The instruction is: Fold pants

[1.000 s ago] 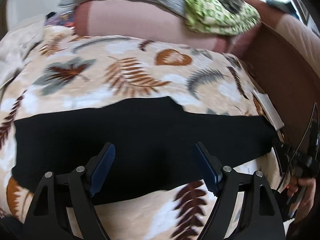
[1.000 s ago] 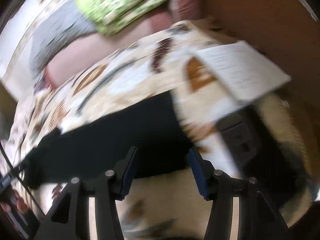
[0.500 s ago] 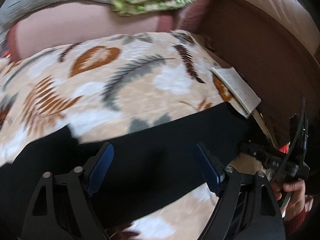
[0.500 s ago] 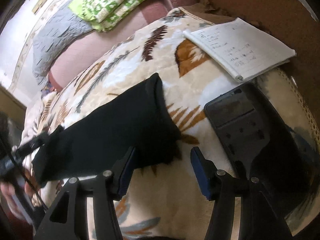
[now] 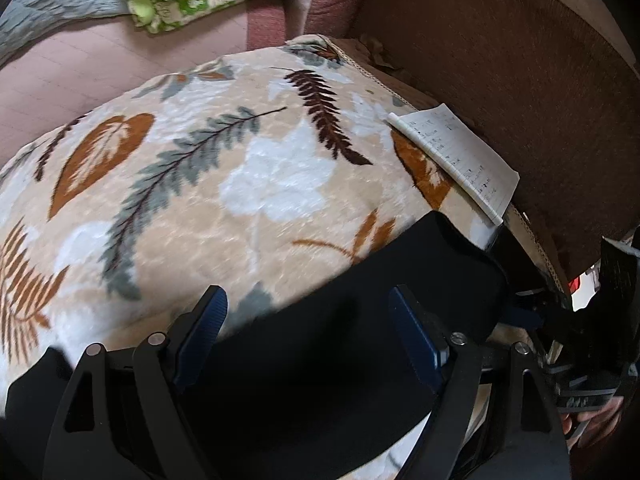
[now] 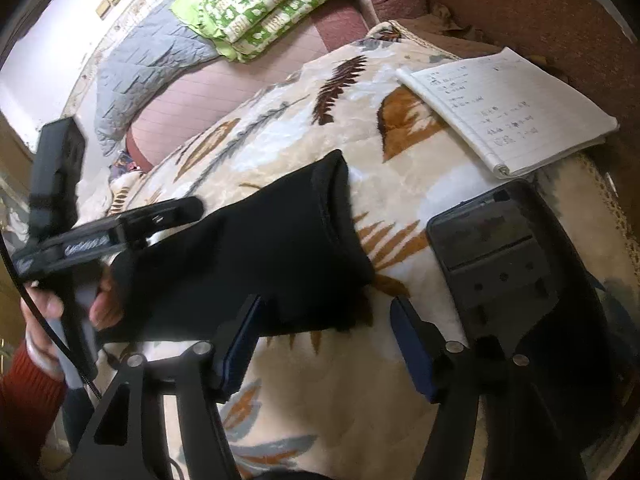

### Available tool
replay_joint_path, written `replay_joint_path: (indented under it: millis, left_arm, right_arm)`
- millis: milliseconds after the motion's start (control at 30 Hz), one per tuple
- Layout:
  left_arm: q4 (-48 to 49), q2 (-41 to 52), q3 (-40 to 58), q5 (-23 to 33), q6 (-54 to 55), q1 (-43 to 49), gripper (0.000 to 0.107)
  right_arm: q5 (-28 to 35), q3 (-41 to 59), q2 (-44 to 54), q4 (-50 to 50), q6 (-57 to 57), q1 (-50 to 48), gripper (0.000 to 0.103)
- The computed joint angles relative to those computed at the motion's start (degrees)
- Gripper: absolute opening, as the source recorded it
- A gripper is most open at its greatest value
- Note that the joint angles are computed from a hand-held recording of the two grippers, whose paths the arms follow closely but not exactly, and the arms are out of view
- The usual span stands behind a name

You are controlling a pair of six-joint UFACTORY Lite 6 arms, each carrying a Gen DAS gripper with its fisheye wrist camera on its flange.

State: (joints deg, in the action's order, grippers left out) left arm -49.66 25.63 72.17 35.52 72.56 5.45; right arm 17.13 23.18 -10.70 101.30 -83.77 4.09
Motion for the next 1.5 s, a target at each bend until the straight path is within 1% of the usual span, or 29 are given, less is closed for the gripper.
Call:
replay_joint_path:
  millis: [233, 367, 500, 700, 733, 800, 867, 900, 933, 967, 1000, 1033, 1067, 1100, 1167, 1200, 1300, 1333, 1367, 1400, 1433, 1500]
  left_arm:
    - [2.2, 4.5, 5.3, 1.0, -3.1, -3.3, 0.083]
    - [2.9, 6.8, 8.2, 1.6, -4.6, -5.3, 0.083]
    - [5.6, 10.5, 13.0, 2.4, -6.7, -8.0, 0.083]
    - [9.3, 17.6, 22.4, 8.2, -10.2, -11.8, 0.083]
    - [9.7, 18.3, 22.9, 8.4, -10.4, -12.4, 0.083]
    - [11.2, 19.2, 23.0, 7.7, -10.4, -13.9, 0.083]
    - [9.3, 18.4, 20.6, 5.2, -7.1, -14.7, 0.083]
    - [8.1, 18.0, 19.7, 4.4, -5.3, -14.9, 0.083]
    - [7.2, 17.7, 18.9, 3.8, -3.8, -15.2, 0.083]
    - [5.9, 17.3, 17.6, 2.8, -2.0, -15.5, 0.075]
    - [4.8, 17.0, 16.7, 2.4, -0.5, -15.6, 0.064]
    - [3.7, 16.4, 15.5, 1.9, 1.2, -15.7, 0.062]
    - [2.5, 15.7, 14.3, 1.0, 2.7, -16.0, 0.057]
    - [1.9, 15.4, 14.1, 1.5, 3.6, -15.9, 0.048]
    - [2.7, 15.4, 15.5, 4.6, 1.6, -15.1, 0.041]
    - [2.7, 14.5, 15.8, 6.4, 0.5, -14.2, 0.041]
    - [-0.5, 9.3, 14.2, 10.3, 2.0, -9.3, 0.041]
    - [-0.9, 8.2, 14.9, 12.4, 1.1, -7.2, 0.041]
    - [-0.9, 8.0, 16.5, 15.5, -0.3, -4.7, 0.041]
    - [-1.2, 8.2, 18.9, 19.6, -1.9, -1.3, 0.042]
    - [-1.2, 8.7, 21.3, 22.4, -3.1, 2.0, 0.043]
    - [-0.6, 8.7, 24.1, 24.8, -4.9, 8.1, 0.051]
  right_arm:
    - [3.6, -3.3, -1.7, 6.1, -10.9, -1.7, 0.07]
    - [8.0, -4.8, -0.8, 11.4, -17.5, -4.3, 0.072]
    - [8.4, -4.8, -0.4, 14.0, -21.8, -4.0, 0.073]
    - [9.4, -3.5, 2.0, 17.7, -26.7, -3.2, 0.075]
    - [9.6, -3.1, 2.6, 18.0, -27.1, -3.2, 0.075]
    - [9.6, -1.7, 4.3, 17.9, -27.7, -2.6, 0.075]
    - [9.0, -0.2, 5.8, 17.4, -27.5, -1.7, 0.075]
    - [9.3, 1.1, 7.3, 16.9, -27.2, -1.4, 0.074]
    - [9.5, 2.1, 8.5, 16.6, -26.9, -1.1, 0.063]
    - [10.3, 4.0, 11.1, 14.6, -25.0, -1.3, 0.052]
    - [9.3, 5.7, 13.4, 14.5, -24.1, -1.0, 0.035]
    - [9.8, 6.5, 14.5, 13.8, -23.4, -1.6, 0.027]
    - [11.7, 6.7, 14.9, 12.4, -22.3, -2.9, 0.022]
    - [12.3, 6.9, 14.9, 10.9, -20.6, -3.3, 0.019]
    - [8.8, 6.4, 11.7, 10.7, -19.1, -0.9, 0.017]
    - [5.8, 6.0, 8.5, 11.2, -18.4, 1.5, 0.016]
    - [0.0, 6.0, 0.4, 9.9, -13.6, 7.3, 0.016]
    - [-1.4, 6.6, -1.3, 7.6, -10.6, 8.8, 0.016]
    - [-4.2, 8.1, -2.8, 4.5, -6.3, 11.8, 0.016]
    - [-6.7, 9.9, -3.5, 1.6, -2.6, 14.8, 0.016]
    - [-8.1, 11.6, -3.4, 0.6, -1.0, 17.2, 0.016]
    - [-10.5, 16.0, -1.8, -1.6, 2.2, 22.9, 0.016]
